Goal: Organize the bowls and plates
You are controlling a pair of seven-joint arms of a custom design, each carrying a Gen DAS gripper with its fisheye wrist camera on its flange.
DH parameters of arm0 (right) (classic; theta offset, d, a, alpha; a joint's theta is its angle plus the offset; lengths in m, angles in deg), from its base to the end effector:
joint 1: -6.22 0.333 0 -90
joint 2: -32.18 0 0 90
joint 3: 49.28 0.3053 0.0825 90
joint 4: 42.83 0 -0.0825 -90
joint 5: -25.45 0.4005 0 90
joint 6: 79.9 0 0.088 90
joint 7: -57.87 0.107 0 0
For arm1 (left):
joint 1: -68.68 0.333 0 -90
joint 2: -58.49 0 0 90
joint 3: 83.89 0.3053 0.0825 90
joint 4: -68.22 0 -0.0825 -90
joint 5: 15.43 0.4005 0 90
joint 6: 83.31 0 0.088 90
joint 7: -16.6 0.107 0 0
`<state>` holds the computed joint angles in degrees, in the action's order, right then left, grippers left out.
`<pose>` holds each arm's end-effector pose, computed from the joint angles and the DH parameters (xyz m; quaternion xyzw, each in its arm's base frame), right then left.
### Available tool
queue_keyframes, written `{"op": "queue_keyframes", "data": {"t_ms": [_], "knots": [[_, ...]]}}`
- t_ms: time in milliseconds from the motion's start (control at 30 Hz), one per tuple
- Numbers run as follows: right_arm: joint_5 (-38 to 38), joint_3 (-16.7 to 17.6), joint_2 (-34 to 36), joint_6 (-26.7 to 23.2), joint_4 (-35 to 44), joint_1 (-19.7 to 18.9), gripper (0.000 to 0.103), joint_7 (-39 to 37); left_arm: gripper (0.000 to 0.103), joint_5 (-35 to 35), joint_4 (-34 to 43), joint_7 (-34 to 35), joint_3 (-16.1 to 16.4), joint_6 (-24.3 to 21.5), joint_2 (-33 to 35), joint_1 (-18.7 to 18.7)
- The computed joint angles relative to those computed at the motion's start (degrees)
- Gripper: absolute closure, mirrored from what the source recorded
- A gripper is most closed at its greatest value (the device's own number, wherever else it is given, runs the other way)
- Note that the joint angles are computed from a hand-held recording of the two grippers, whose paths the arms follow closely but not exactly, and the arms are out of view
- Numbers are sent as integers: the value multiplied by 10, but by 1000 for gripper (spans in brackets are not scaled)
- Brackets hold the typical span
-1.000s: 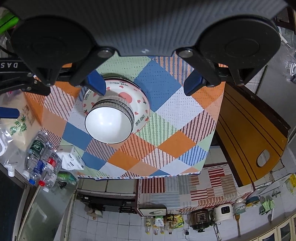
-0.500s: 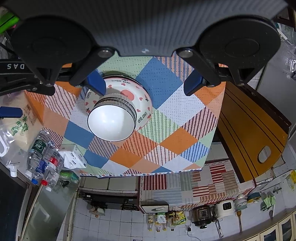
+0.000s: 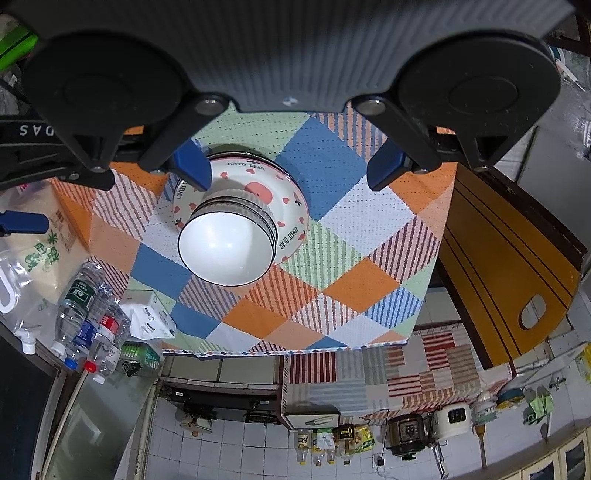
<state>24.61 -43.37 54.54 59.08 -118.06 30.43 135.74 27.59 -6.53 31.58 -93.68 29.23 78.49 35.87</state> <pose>0.6450 0.3559 0.5919 -0.8522 0.3849 -0.1998 0.2928 0.5630 -0.4278 0.5835 -0.7774 0.5147 -0.2214 0.2858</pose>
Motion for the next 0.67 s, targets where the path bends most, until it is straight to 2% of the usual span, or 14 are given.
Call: {"op": "queue_keyframes", "data": {"t_ms": [267, 667], "knots": [[-4, -2, 2, -4, 2, 1, 8, 5, 12, -7, -35, -23, -3, 31, -20, 12], [-5, -2, 3, -9, 5, 1, 8, 7, 12, -10, -39, -26, -7, 32, -23, 18]]}}
